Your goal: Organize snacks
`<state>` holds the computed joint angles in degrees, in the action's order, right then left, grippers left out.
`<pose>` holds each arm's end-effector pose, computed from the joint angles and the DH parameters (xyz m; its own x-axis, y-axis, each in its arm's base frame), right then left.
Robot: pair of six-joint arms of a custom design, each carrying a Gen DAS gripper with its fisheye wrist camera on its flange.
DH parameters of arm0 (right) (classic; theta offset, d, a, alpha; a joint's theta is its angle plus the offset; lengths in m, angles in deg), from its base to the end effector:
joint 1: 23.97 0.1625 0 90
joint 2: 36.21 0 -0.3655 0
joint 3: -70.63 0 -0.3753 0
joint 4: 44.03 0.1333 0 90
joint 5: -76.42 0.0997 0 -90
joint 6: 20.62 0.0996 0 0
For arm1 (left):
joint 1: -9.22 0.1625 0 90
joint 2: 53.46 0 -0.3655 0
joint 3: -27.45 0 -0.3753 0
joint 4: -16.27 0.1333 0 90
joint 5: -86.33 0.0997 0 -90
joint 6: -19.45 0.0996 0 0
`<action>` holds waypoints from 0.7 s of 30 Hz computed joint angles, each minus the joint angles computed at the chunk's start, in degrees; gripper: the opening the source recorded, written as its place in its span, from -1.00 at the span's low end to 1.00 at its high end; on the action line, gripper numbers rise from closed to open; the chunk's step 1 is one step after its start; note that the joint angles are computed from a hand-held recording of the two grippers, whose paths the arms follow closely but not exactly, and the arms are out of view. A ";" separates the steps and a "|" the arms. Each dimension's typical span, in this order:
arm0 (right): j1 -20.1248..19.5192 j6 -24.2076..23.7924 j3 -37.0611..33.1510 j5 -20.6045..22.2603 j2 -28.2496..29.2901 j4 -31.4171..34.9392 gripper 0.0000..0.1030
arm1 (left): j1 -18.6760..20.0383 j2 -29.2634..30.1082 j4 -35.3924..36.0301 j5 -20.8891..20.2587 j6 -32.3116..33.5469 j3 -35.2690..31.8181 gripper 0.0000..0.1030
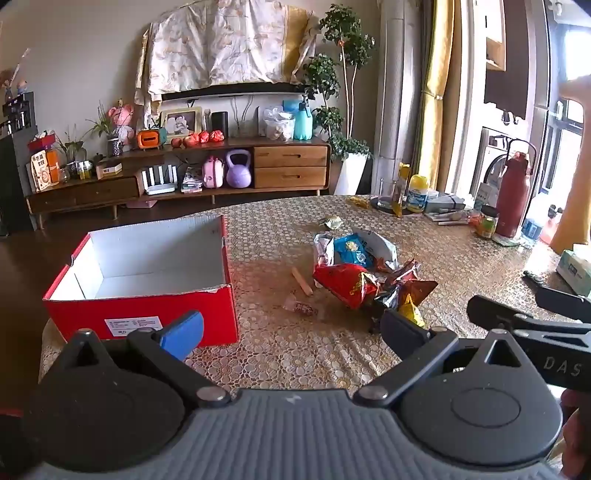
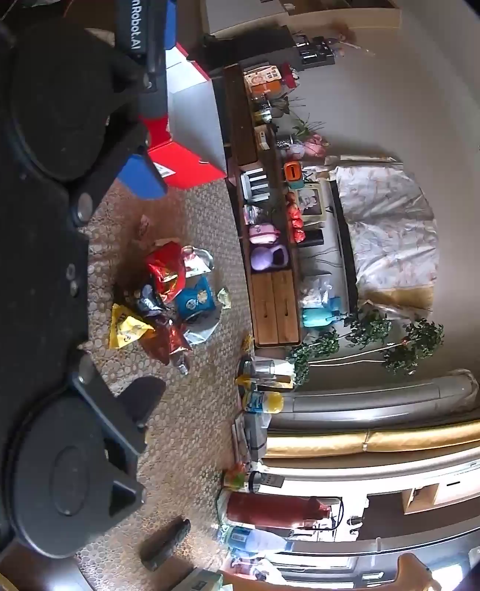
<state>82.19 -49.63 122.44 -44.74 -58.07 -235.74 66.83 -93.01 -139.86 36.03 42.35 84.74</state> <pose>0.2947 -0.7231 0.1792 -0.7962 0.0587 0.6022 -0.5411 0.3763 -0.7521 -0.2423 -0.7496 0.3045 -0.6957 0.2264 -0.6817 0.6801 0.5131 -0.5237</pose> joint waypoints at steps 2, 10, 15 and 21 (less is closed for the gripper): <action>-0.18 1.59 0.89 -1.03 -0.70 0.71 1.00 | 0.04 -0.31 0.75 0.06 -0.76 0.10 1.00; -0.61 2.92 1.66 -2.05 -2.02 3.68 1.00 | -0.17 1.03 3.37 1.31 -1.64 -1.93 1.00; -0.62 2.97 2.00 -1.69 -2.34 4.34 1.00 | 0.17 0.87 4.90 0.60 -3.98 -2.44 1.00; -0.45 2.27 0.80 -1.32 -1.73 5.19 1.00 | 0.34 0.73 5.06 -0.32 -4.21 -2.60 1.00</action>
